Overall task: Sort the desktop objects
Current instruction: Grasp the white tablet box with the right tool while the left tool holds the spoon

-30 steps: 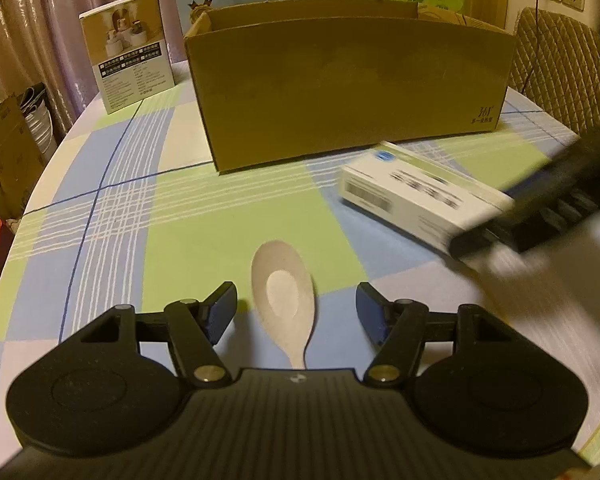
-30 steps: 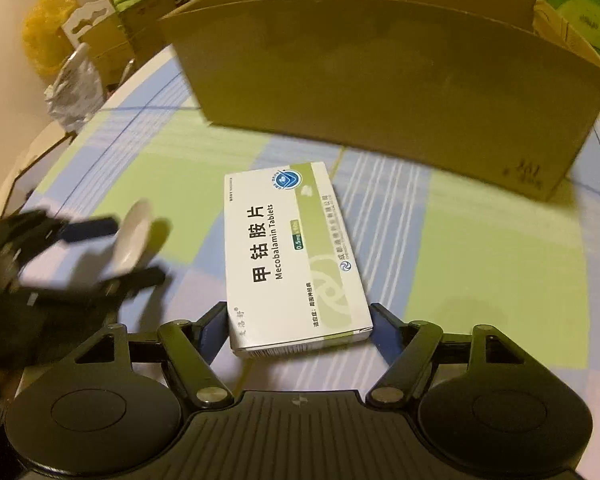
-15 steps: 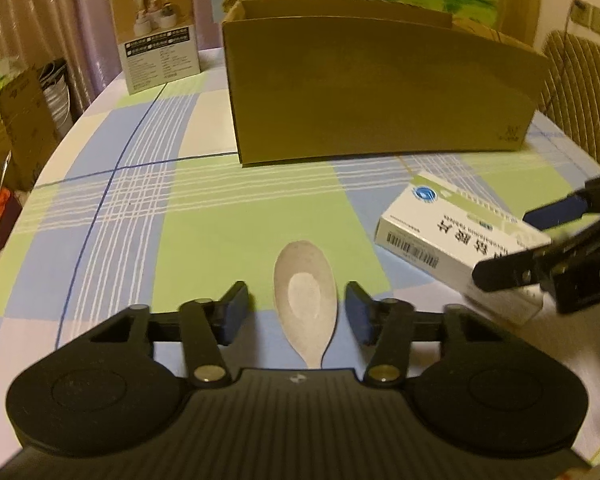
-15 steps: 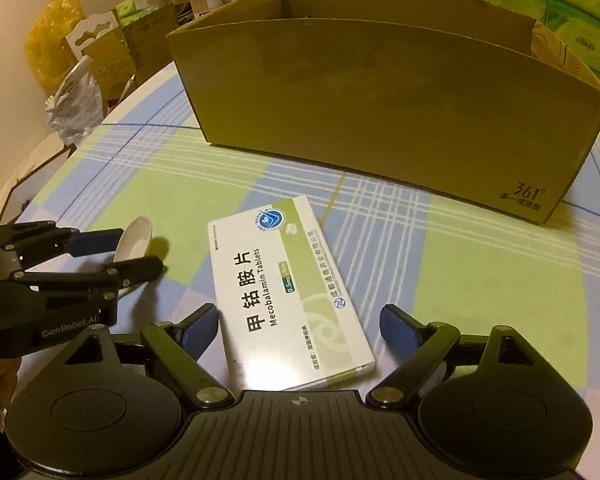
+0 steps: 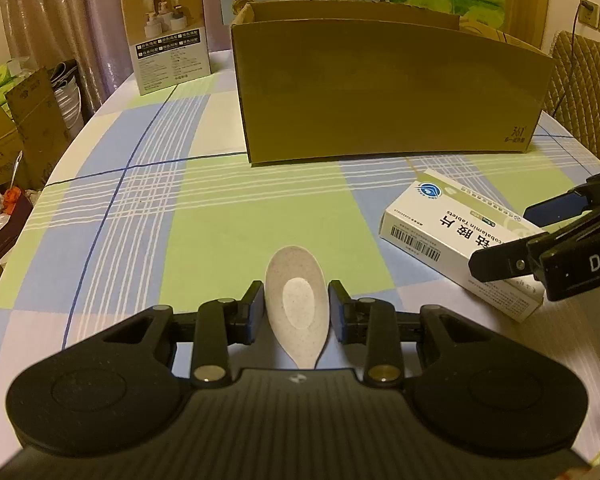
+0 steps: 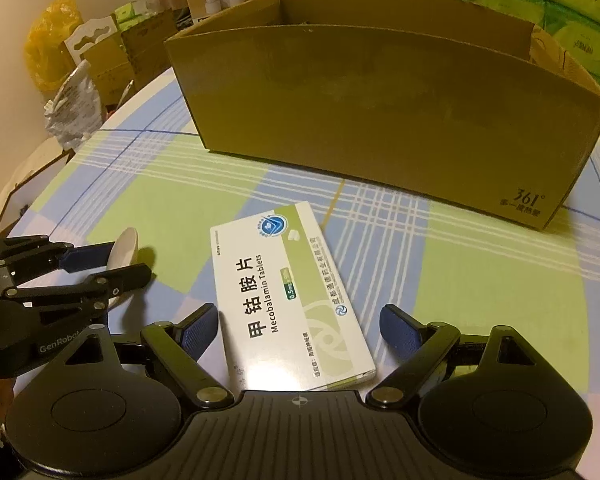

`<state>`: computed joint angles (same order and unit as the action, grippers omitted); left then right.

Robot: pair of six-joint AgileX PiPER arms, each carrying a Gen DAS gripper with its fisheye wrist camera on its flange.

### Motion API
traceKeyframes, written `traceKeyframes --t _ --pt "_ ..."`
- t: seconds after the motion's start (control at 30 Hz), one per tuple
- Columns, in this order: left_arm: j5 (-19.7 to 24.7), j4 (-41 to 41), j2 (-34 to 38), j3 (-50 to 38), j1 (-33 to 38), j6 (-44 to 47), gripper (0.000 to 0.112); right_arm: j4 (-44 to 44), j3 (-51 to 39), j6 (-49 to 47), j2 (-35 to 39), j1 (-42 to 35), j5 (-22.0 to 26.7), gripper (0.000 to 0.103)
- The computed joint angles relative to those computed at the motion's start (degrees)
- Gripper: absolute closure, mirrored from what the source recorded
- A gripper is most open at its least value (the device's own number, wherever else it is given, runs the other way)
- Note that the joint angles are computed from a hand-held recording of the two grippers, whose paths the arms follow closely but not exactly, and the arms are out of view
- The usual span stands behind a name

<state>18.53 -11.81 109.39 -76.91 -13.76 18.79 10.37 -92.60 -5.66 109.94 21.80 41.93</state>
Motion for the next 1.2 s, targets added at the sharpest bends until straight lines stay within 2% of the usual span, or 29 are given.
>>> traceKeyframes --t 0.13,0.23,0.4,0.47,0.9,1.2 --pt "-1.2 2.7 -0.2 0.7 -0.3 -3.5 0.079 -1.0 -0.4 0.0 0.3 0.5 -0.1 0.018" --pt "-1.4 1.9 -0.3 1.1 -0.1 -5.1 0.079 -1.0 -0.8 0.0 0.7 0.5 0.0 0.018" --pt "-2.8 6.3 -0.8 2.3 -1.1 -10.2 0.081 -1.0 -0.8 0.0 0.8 0.5 0.0 0.017" --pt "-2.5 5.3 -0.9 2.2 -1.3 -8.9 0.084 -1.1 -0.7 0.1 0.8 0.6 -0.2 0.017" --pt "-2.4 -1.5 -2.1 1.9 -1.0 1.2 0.085 -5.3 -1.1 -3.3 2.0 2.3 -2.3 0.017" --pt "-1.1 -5.5 -2.1 1.3 -0.2 4.7 0.085 -3.6 -4.8 -4.6 5.3 2.2 -0.7 0.017"
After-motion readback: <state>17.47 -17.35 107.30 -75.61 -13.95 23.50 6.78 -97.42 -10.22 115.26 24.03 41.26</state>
